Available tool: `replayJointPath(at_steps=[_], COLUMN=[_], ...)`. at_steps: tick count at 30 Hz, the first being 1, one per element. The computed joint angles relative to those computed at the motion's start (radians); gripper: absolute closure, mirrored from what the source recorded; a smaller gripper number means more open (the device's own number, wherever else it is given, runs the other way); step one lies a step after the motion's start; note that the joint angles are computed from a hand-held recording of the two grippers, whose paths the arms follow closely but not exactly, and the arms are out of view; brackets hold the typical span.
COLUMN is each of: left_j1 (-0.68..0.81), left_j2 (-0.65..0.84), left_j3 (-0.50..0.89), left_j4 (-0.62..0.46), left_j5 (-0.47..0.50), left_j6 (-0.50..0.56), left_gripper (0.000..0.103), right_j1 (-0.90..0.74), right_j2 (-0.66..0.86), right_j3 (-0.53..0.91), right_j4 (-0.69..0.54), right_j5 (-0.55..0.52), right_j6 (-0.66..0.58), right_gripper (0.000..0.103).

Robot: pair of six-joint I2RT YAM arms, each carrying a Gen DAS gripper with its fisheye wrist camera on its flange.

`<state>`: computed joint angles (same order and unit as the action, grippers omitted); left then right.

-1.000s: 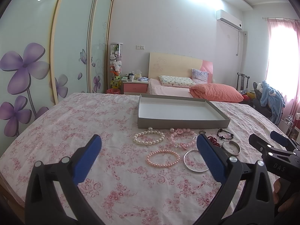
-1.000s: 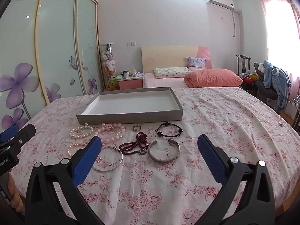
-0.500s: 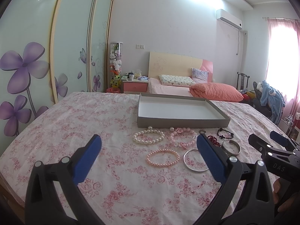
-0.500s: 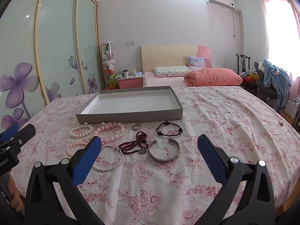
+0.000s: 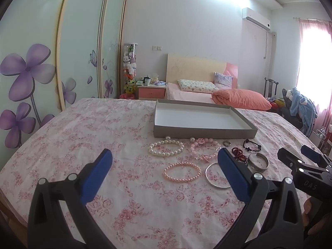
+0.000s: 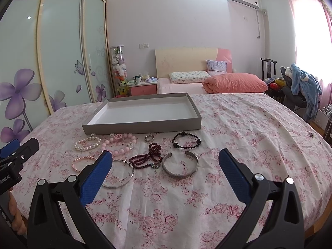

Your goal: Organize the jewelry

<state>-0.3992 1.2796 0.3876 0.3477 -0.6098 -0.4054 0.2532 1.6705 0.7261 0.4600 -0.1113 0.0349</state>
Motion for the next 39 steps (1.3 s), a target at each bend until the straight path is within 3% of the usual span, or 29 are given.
replayJointPath(at_steps=[7, 15, 20, 29, 39], left_j1=[0.048, 0.159, 0.223, 0.284, 0.273], left_j2=[0.058, 0.189, 0.249, 0.341, 0.478], left_j3=[0.069, 0.203, 0.259, 0.336, 0.460], left_j4=[-0.107, -0.260, -0.302, -0.325, -0.377], left_j5=[0.085, 0.248, 0.333, 0.410, 0.429], left_j6=[-0.018, -0.028, -0.025, -0.004, 0.068], left_gripper=[0.004, 0.004, 0.004, 0.005, 0.052], right_j1=[-0.006, -0.017, -0.014, 0.003, 0.001], right_j2=[0.097, 0.268, 0.377, 0.380, 0.401], right_j3=[0.132, 0.394, 0.545, 0.571, 0.589], right_j4=[-0.193, -0.467, -0.619, -0.632, -0.617], right_j5=[0.006, 0.063, 0.064, 0.064, 0.054], right_j6=[-0.022, -0.054, -0.062, -0.064, -0.065], right_gripper=[0.002, 0.004, 0.017, 0.036, 0.036])
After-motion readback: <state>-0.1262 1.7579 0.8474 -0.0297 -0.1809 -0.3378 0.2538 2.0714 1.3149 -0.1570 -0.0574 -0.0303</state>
